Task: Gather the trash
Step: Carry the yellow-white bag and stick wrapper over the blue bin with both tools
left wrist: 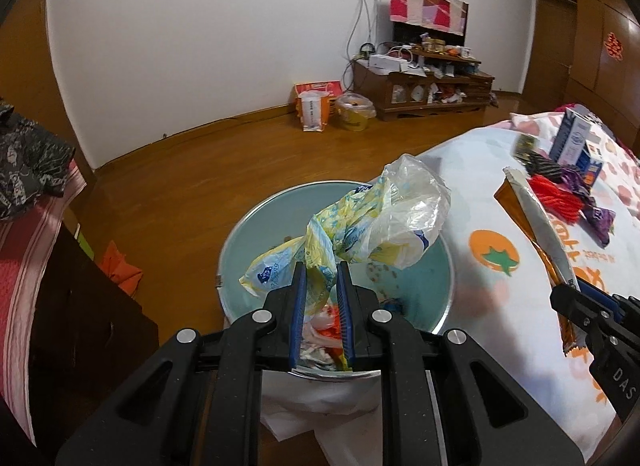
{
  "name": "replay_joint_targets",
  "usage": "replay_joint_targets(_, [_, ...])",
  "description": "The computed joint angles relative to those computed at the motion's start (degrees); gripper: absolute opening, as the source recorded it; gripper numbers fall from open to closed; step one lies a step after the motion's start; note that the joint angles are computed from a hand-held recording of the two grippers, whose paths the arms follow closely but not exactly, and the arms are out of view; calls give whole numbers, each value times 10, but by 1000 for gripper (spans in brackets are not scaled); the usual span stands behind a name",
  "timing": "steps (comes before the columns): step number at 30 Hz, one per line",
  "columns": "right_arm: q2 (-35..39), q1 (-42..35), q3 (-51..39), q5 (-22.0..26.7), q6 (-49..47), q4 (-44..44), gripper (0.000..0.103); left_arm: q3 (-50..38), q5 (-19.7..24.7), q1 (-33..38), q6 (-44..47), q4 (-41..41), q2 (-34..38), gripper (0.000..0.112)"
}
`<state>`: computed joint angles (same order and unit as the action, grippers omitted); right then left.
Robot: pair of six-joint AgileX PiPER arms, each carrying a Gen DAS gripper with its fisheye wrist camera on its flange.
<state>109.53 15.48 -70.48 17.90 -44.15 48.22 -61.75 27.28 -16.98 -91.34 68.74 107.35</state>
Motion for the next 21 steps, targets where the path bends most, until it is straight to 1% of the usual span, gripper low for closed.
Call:
replay_joint_targets(8, [33, 25, -50, 13, 73, -62, 17, -7, 2, 16, 6, -16, 16, 15])
replay_joint_targets(18, [69, 53, -103, 25, 151, -135, 17, -23, -9, 36, 27, -37, 37, 15])
replay_joint_targets(21, [84, 58, -125, 34, 170, -151, 17, -33, -12, 42, 38, -47, 46, 15])
